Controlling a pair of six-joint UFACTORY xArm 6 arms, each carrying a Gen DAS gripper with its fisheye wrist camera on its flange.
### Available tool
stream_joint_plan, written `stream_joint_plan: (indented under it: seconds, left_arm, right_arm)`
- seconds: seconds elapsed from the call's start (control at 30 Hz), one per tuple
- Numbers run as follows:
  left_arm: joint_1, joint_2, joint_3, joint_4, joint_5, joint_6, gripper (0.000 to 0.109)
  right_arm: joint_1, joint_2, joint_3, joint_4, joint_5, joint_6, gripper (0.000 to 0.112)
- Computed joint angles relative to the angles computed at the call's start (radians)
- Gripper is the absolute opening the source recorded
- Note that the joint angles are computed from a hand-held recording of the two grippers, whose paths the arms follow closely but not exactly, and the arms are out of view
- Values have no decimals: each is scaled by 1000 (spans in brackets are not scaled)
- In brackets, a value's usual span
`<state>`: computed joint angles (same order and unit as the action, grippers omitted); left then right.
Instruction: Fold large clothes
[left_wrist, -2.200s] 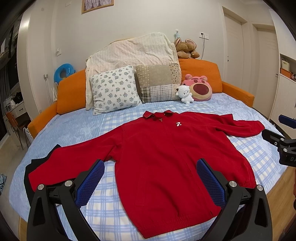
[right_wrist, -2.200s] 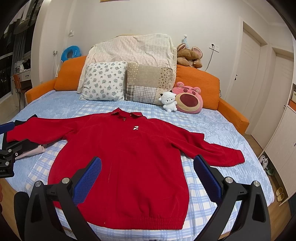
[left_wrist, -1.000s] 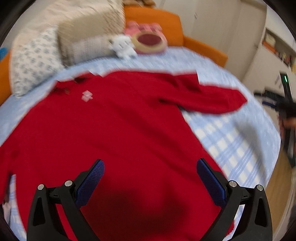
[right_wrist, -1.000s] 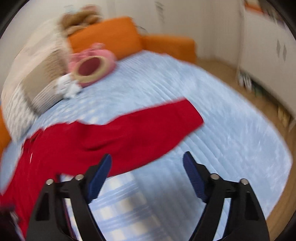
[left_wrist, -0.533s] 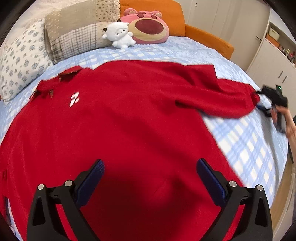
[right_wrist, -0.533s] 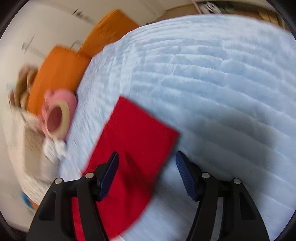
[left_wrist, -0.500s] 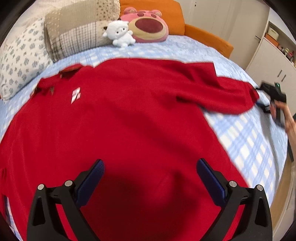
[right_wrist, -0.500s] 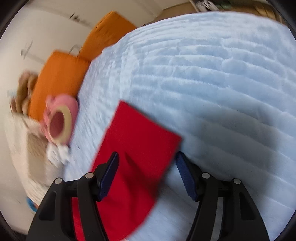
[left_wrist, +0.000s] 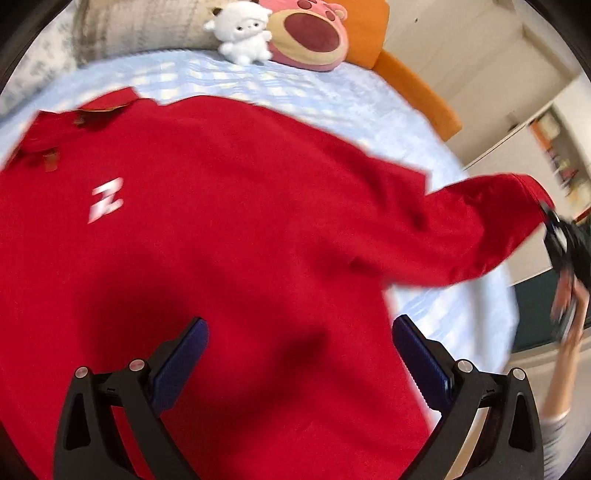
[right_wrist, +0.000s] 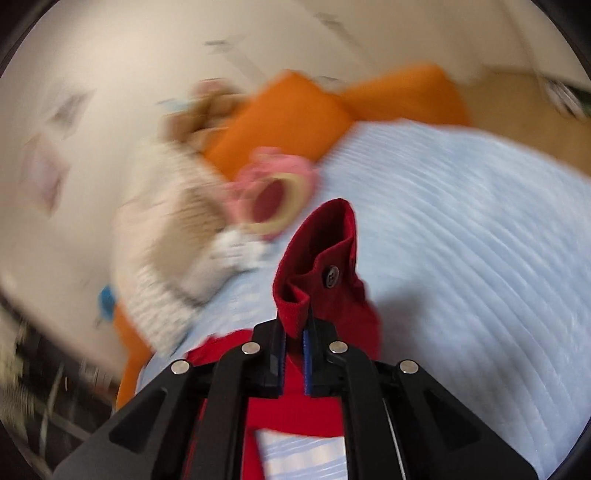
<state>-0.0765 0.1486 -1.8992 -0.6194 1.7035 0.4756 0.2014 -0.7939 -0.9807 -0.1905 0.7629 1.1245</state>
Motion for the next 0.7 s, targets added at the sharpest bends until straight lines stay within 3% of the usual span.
stream_joint_plan:
  seconds: [0.07, 0.13, 0.27, 0.37, 0.7]
  left_arm:
    - [7, 142, -172, -127, 106, -157, 101]
    - [11, 250, -288, -231, 153, -322, 101]
    - [-20, 356, -421, -239, 137, -451, 101]
    - [-11, 381, -414, -280, 89, -529, 101]
    - [43, 477, -447, -395, -25, -524, 101]
  right_arm:
    - [82, 95, -155, -26, -2, -59, 7]
    - [180, 198, -314, -27, -37, -136, 7]
    - [386, 391, -583, 12, -47, -328, 7]
    - [517, 509, -697, 96, -53, -453, 7]
    - [775, 586, -535, 359, -209, -634, 7]
